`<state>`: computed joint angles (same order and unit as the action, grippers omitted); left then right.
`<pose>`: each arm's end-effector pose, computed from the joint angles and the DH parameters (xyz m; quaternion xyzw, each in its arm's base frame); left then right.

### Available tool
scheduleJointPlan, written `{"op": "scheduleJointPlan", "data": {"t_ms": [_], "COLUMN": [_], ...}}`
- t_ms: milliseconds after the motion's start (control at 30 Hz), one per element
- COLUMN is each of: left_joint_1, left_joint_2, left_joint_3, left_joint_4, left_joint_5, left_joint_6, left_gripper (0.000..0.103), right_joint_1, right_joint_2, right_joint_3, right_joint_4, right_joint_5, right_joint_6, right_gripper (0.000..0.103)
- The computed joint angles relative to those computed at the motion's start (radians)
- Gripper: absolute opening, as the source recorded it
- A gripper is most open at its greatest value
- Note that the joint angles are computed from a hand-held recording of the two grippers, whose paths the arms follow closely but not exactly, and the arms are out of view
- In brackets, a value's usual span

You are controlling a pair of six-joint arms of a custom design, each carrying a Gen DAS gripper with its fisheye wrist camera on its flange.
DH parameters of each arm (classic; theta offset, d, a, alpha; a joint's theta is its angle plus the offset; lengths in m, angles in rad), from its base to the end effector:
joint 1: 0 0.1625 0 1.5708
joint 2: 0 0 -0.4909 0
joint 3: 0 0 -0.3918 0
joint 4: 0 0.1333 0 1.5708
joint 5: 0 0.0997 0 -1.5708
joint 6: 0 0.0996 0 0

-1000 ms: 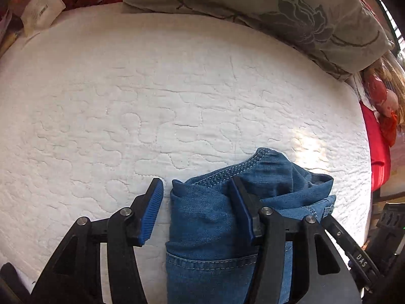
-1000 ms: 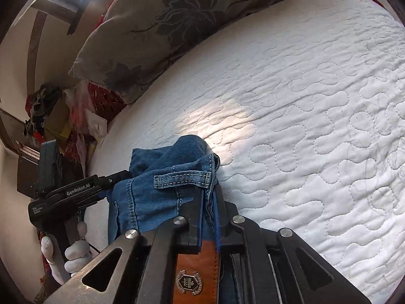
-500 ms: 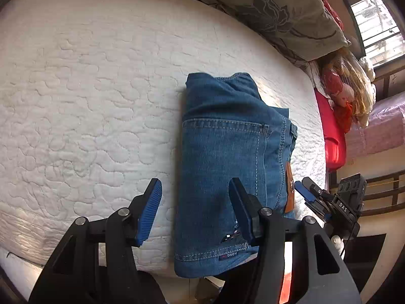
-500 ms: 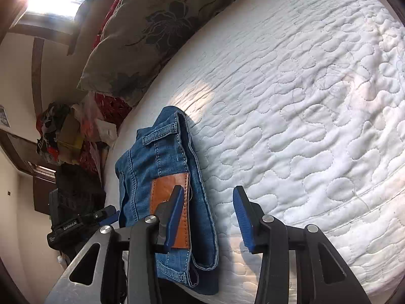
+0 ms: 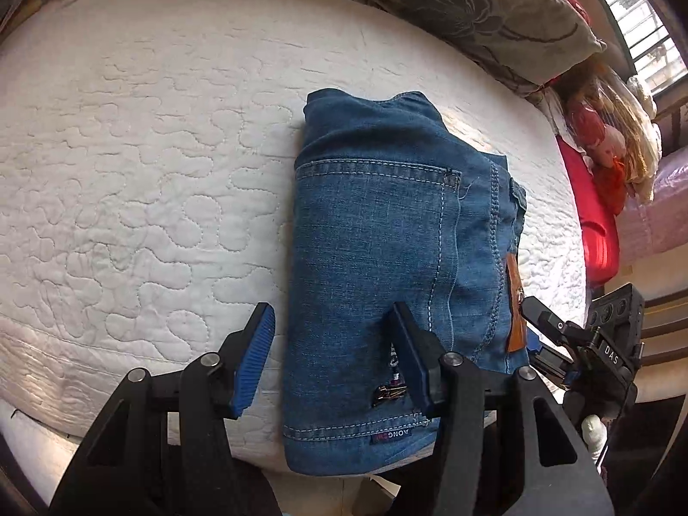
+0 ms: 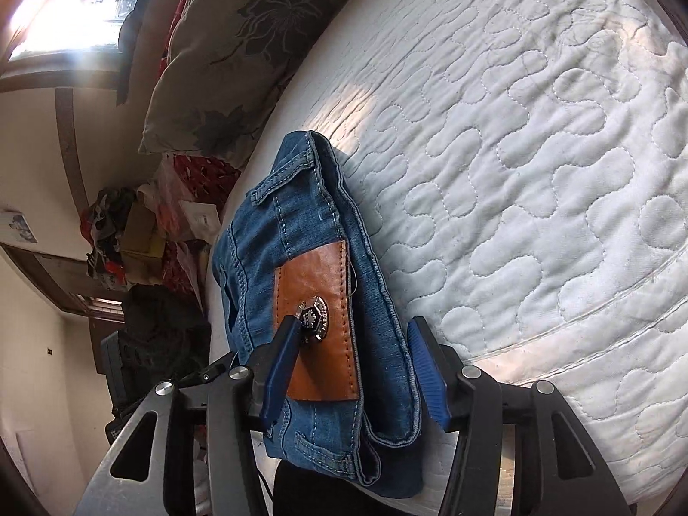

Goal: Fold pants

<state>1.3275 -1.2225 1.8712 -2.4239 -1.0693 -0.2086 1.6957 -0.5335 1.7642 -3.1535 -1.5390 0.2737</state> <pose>0.0325 -0.6212 0.3219 -0.0086 0.9640 -0.1516 0.2184 0.2203 -0.6590 -0.0163 0.0704 0.9819 -0.1685 0.0500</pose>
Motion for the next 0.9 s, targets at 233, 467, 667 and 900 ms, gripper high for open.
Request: {"op": "scheduleJointPlan", "data": {"t_ms": [233, 467, 667, 900], "left_joint_1": [0.001, 0.046, 0.109, 0.106], "left_joint_2": [0.015, 0.033, 0.041, 0.082], "left_joint_3": [-0.008, -0.062, -0.12, -0.143], "left_joint_4": [-0.013, 0.041, 0.099, 0.091], "left_joint_5": [-0.005, -0.071, -0.221, -0.286], "left_joint_6": [0.026, 0.028, -0.018, -0.037], "left_gripper": [0.054, 0.074, 0.08, 0.085], "right_joint_1": [0.005, -0.001, 0.013, 0.004], "right_joint_2": [0.006, 0.025, 0.044, 0.064], "right_joint_3": [-0.024, -0.033, -0.074, -0.076], "right_joint_4": [0.014, -0.011, 0.046, 0.007], "right_joint_5": [-0.004, 0.031, 0.043, 0.083], "right_joint_6": [-0.013, -0.029, -0.098, -0.129], "right_gripper": [0.056, 0.071, 0.075, 0.074]}}
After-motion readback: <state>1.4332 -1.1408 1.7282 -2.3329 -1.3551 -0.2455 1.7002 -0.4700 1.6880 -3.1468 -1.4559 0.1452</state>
